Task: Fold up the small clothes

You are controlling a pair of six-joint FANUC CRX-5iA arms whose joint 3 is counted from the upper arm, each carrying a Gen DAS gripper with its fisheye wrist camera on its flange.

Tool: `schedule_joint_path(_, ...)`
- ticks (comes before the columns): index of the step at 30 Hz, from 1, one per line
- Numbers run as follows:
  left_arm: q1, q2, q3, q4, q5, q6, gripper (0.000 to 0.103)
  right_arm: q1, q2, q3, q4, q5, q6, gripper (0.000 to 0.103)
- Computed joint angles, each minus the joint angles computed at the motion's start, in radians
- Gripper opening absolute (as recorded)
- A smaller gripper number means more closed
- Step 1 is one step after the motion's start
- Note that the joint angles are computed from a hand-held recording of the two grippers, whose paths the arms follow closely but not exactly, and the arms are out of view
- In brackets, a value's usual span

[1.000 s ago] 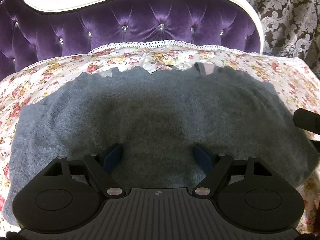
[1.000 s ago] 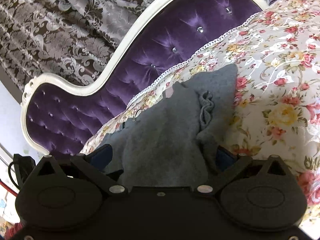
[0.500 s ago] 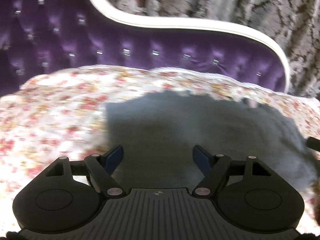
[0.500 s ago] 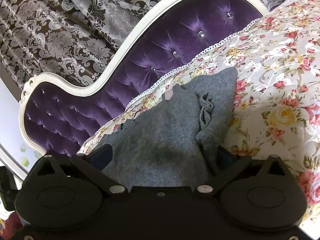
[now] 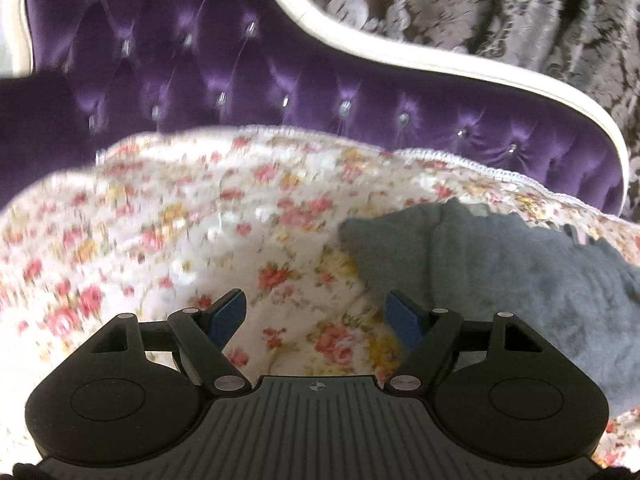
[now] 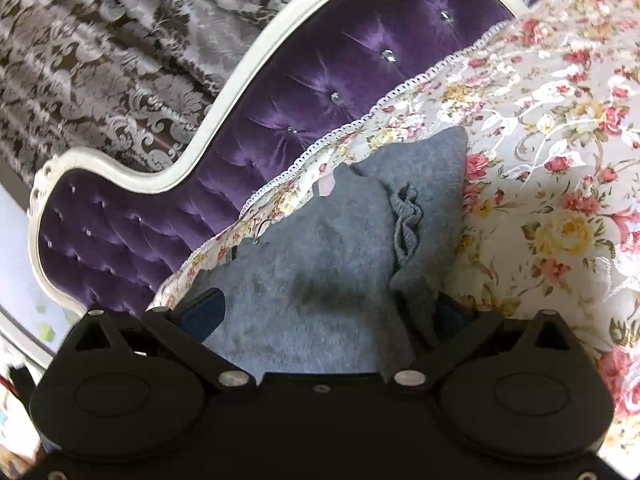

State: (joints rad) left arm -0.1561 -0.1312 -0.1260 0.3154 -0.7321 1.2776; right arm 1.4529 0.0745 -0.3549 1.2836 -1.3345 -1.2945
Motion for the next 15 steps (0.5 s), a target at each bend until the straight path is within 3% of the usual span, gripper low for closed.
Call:
schedule_joint_path(3, 0.005, 0.028, 0.034, 0.017, -0.06, -0.04, 0.076, -0.009, -0.008, 0.009, -0.025, 0.011, -0.01, 0.102)
schedule_joint_path(4, 0.005, 0.025, 0.027, 0.03, -0.051, -0.06, 0.076, -0.011, -0.005, 0.021, -0.04, 0.009, 0.002, 0.091)
schedule_joint_path(5, 0.005, 0.023, 0.02, 0.046, -0.038, -0.069, 0.076, -0.011, 0.001, 0.039, -0.067, 0.0, 0.023, 0.077)
schedule_joint_path(6, 0.011, 0.018, 0.005, 0.076, -0.024, -0.091, 0.076, -0.009, 0.009, 0.064, -0.111, -0.014, 0.043, 0.047)
schedule_joint_path(7, 0.016, 0.014, -0.011, 0.113, -0.011, -0.112, 0.076, -0.008, 0.02, 0.093, -0.16, -0.031, 0.056, 0.027)
schedule_joint_path(10, 0.027, 0.002, -0.041, 0.175, 0.002, -0.167, 0.076, 0.001, 0.062, 0.155, -0.203, -0.104, 0.07, 0.026)
schedule_joint_path(15, 0.033, 0.013, -0.033, 0.187, -0.008, -0.163, 0.076, -0.01, 0.195, 0.45, -0.287, -0.281, 0.463, 0.025)
